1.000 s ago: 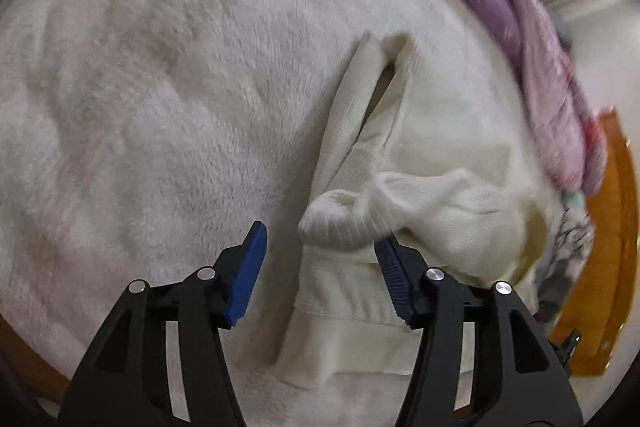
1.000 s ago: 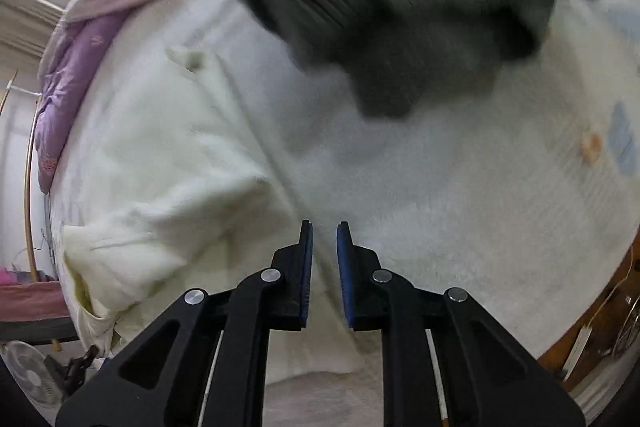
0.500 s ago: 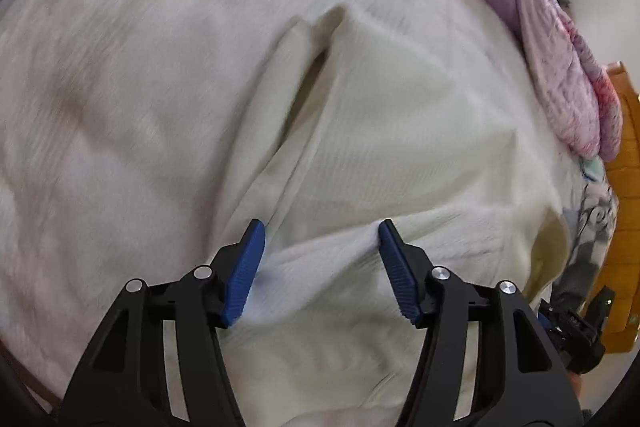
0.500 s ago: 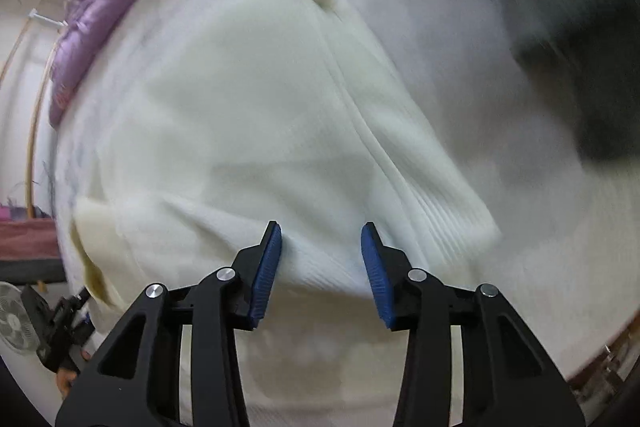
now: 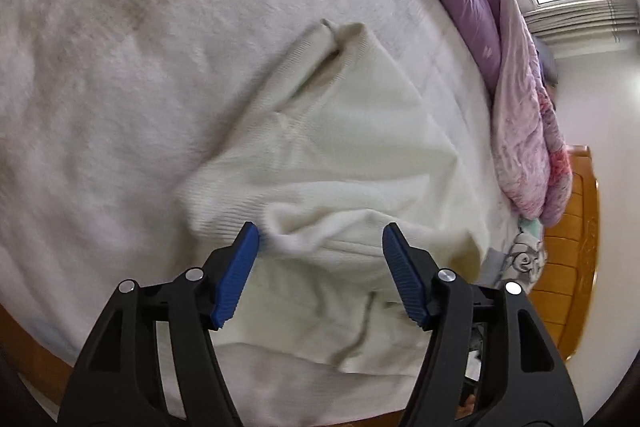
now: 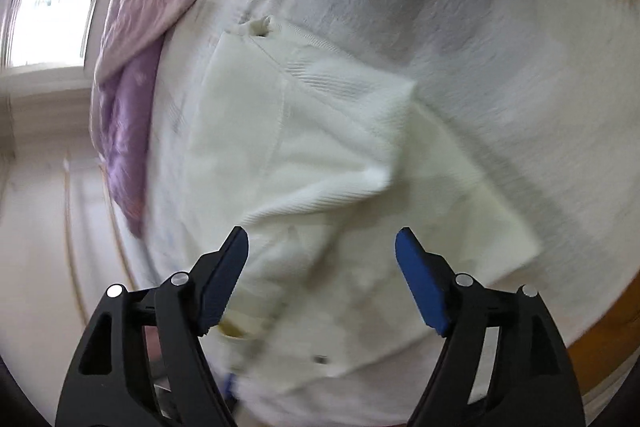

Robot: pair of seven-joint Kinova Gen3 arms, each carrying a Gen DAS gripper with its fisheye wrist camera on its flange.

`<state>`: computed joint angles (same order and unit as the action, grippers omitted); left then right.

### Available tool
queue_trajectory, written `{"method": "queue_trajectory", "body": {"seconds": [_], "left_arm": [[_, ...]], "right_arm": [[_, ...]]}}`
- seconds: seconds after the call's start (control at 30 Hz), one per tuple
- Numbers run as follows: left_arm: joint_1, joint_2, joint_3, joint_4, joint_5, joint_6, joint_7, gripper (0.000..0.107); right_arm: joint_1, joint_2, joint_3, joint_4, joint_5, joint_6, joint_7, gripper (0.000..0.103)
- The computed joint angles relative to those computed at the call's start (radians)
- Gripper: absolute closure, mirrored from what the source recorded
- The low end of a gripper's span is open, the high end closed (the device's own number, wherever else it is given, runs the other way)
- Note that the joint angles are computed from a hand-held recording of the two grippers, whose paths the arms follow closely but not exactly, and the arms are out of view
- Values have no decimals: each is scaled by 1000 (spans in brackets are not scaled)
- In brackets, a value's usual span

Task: Fold large clothes
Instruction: 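Open both grippers to release the folded jacket sides, then grasp the jacket hem with both grippers and lift it toward the collar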

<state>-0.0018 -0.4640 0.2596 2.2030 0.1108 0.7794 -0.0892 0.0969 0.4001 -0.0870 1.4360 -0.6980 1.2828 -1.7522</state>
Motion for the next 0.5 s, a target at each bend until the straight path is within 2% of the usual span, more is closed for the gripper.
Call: {"method": "queue_trajectory", "body": {"seconds": [0.1,0.23,0.33,0.4,0.47,0.5], "left_arm": [[-38,107,52,-89,-60,60,47,35],[-7,202,14,-127,-51,83,87,35],[44,291,-47,-145,-33,94,23,35],[73,330,-88,-156,-11,111,-19,37],[93,344,-95,-181,-39,168,-18,58],[101,342,-102,-184,-41,185,-16,76]], "right_arm": [[-46,49,0,-54,18,-5,-92,30],[-74,113,-11,-108,42,2,-187,30],[-84,111,-13,-93,70,-24,-208,31],[-77,114,-29,-84,68,-43,-192,55],[-56,111,-44,-83,68,-28,-132,71],[-39,111,-52,-83,58,-11,-97,78]]}}
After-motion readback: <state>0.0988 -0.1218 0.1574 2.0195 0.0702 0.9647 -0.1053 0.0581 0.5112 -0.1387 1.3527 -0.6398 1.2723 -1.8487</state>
